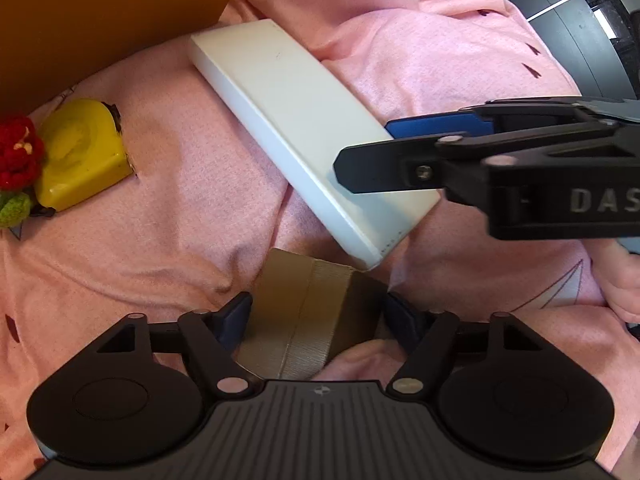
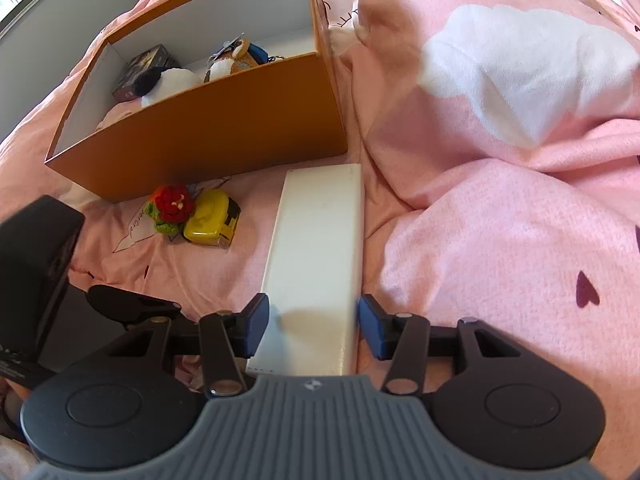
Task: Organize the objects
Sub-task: 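Grasp the gold box with the left gripper while the right grasps the white long box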
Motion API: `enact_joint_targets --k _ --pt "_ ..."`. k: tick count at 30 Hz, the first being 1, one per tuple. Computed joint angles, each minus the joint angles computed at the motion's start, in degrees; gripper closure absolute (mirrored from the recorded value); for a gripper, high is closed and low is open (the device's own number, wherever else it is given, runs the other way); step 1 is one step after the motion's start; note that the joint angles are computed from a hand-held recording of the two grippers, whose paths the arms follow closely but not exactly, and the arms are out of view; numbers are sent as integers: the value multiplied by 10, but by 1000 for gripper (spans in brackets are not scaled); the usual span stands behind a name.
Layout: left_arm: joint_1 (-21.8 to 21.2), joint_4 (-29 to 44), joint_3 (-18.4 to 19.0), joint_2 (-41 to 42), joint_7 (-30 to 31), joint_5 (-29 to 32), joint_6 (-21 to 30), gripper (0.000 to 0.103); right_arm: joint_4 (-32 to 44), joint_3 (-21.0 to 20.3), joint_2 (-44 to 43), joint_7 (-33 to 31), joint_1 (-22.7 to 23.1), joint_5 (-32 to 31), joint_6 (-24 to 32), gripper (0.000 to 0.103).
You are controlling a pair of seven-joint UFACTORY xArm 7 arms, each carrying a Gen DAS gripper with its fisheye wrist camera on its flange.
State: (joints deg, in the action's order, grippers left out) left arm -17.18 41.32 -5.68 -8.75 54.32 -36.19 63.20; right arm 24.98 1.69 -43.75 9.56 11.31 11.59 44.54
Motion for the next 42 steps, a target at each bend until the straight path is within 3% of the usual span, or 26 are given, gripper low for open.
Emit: enact_joint_targets --k 13,22,27,32,42 --pt "-7 -16 12 -85 -31 40 -11 37 0 -1 4 -2 1 0 -2 51" --pt "7 23 28 -103 -75 50 -12 48 3 3 7 0 0 -4 -1 51" --pt "11 46 23 -82 -121 50 -71 49 5 6 7 3 1 -8 1 51" --pt "14 38 5 -60 -172 101 -146 49 9 6 13 1 3 -10 1 51" --pt "17 44 23 -38 -187 90 -134 48 49 -20 67 -36 6 9 7 49"
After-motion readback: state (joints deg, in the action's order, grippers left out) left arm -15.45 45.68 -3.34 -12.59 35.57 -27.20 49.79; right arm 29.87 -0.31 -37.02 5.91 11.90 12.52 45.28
